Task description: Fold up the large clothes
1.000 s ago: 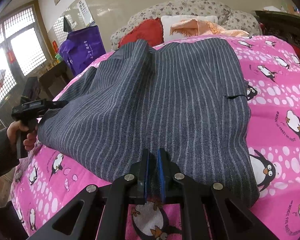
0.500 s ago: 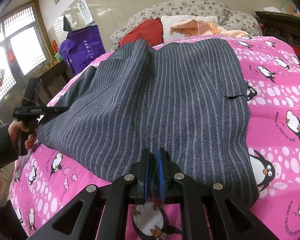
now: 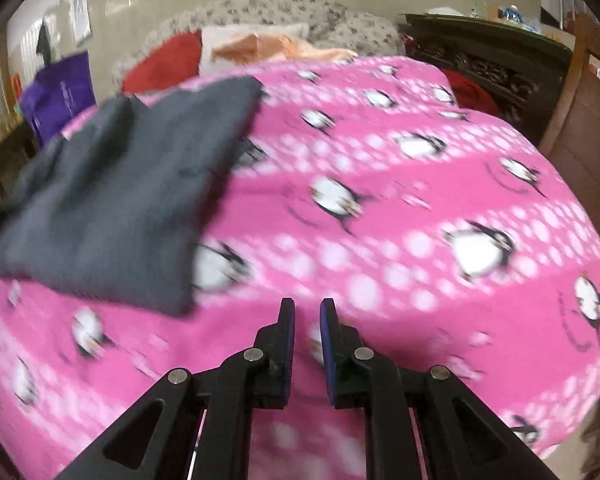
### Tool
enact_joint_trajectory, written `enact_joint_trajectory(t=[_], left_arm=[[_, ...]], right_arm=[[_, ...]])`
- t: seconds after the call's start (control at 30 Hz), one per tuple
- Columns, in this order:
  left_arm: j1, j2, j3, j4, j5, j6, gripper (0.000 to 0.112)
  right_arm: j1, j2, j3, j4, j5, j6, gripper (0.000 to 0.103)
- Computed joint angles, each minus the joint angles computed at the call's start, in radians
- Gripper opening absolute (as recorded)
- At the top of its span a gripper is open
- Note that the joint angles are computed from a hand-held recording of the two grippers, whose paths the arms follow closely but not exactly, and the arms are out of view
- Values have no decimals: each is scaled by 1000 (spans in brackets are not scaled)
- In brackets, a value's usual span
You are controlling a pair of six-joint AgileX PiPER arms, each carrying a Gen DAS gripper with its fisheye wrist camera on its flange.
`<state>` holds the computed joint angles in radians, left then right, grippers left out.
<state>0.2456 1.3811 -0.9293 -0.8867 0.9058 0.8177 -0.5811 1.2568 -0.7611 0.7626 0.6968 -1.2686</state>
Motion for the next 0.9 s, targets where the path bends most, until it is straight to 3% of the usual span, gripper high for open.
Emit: enact_joint_trajectory(t=[0.07, 0.17, 0.27, 0.4, 0.57, 0.7, 0.8, 0.9], left_arm=[[24, 12, -60, -82, 107, -21, 13], [-9, 41, -148, -195, 148, -115, 12], [-147, 83, -250, -235, 67, -287, 12], [-360, 190, -447, -116, -75, -593, 12], [-583, 406, -771, 172, -179, -1013, 12], [-691, 575, -963, 297, -207, -1196, 12], [-744, 645, -990, 358, -218, -1268, 12], [-758, 679, -938, 296, -238, -1228, 12]], right_arm=[[-44, 27, 12, 40, -15, -91, 11], [-108, 76, 46, 178, -16, -260, 11], [-190, 88, 124, 433, 9, -502, 12], [-264, 76, 255, 705, 45, -805, 12], [-292, 116, 231, 698, 106, -792, 12], [-339, 143, 219, 669, 175, -776, 12], [-355, 147, 220, 662, 195, -776, 12], [-353, 160, 215, 667, 204, -775, 12]])
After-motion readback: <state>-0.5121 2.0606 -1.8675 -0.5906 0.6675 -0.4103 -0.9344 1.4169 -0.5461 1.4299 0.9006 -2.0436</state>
